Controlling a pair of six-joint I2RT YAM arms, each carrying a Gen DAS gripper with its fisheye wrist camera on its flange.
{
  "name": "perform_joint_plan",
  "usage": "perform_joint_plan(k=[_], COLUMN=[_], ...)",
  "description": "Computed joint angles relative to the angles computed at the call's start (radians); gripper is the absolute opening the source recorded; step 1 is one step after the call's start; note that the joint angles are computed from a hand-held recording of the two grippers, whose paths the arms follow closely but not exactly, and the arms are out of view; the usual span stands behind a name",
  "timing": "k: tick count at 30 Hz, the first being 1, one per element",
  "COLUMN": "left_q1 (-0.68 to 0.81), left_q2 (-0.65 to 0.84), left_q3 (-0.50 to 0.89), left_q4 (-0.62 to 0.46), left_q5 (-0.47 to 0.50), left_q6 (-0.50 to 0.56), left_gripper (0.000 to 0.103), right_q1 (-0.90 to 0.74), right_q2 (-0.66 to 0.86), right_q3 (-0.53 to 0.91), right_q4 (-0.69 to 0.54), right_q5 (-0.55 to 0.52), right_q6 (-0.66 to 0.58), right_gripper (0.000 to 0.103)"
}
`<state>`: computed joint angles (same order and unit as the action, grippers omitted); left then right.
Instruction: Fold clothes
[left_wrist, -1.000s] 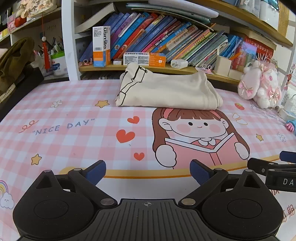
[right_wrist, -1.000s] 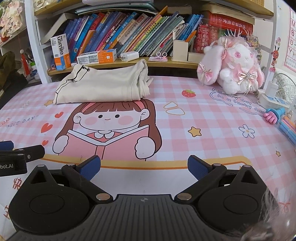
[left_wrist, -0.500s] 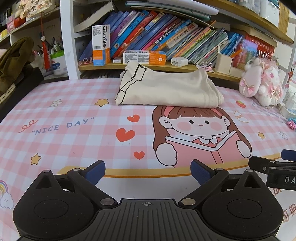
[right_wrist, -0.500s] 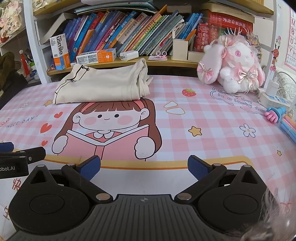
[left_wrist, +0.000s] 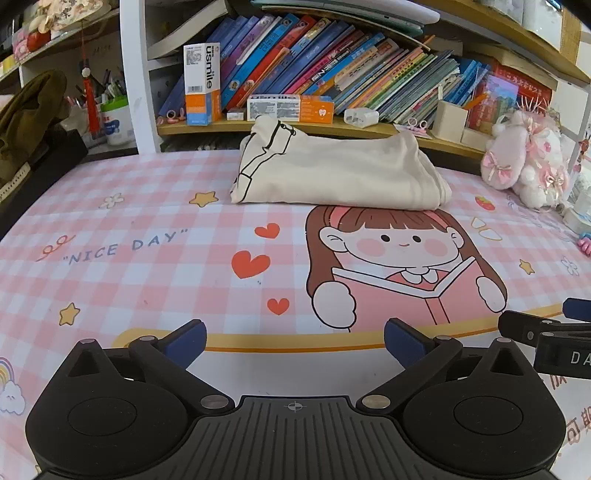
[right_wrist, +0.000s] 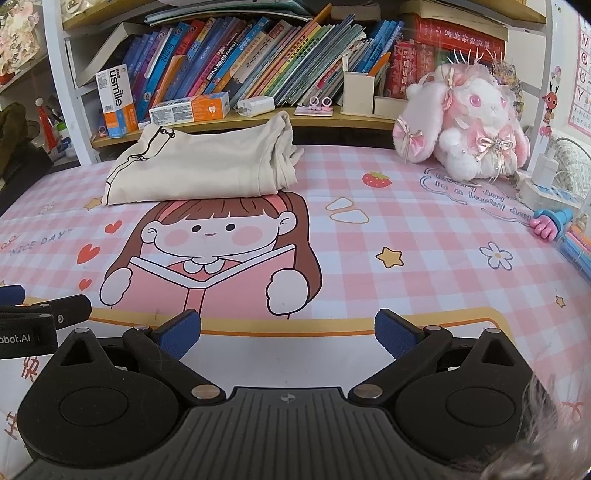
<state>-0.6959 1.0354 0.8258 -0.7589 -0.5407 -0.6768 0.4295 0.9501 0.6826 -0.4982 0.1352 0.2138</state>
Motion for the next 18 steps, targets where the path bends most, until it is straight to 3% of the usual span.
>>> perform_joint_plan(k=[18], left_q1=[0.007], left_q2=[0.026], left_q3=[-0.015], left_q4=[0.031], left_q5=[0.008], left_q6=[0.008], left_gripper=[0.103], right_q1=[-0.022], right_q2=[0.040], right_q3=[-0.003], right_q4=[0.021], right_q5=[-0.027], right_q6=[-0.004], right_gripper=[0.101])
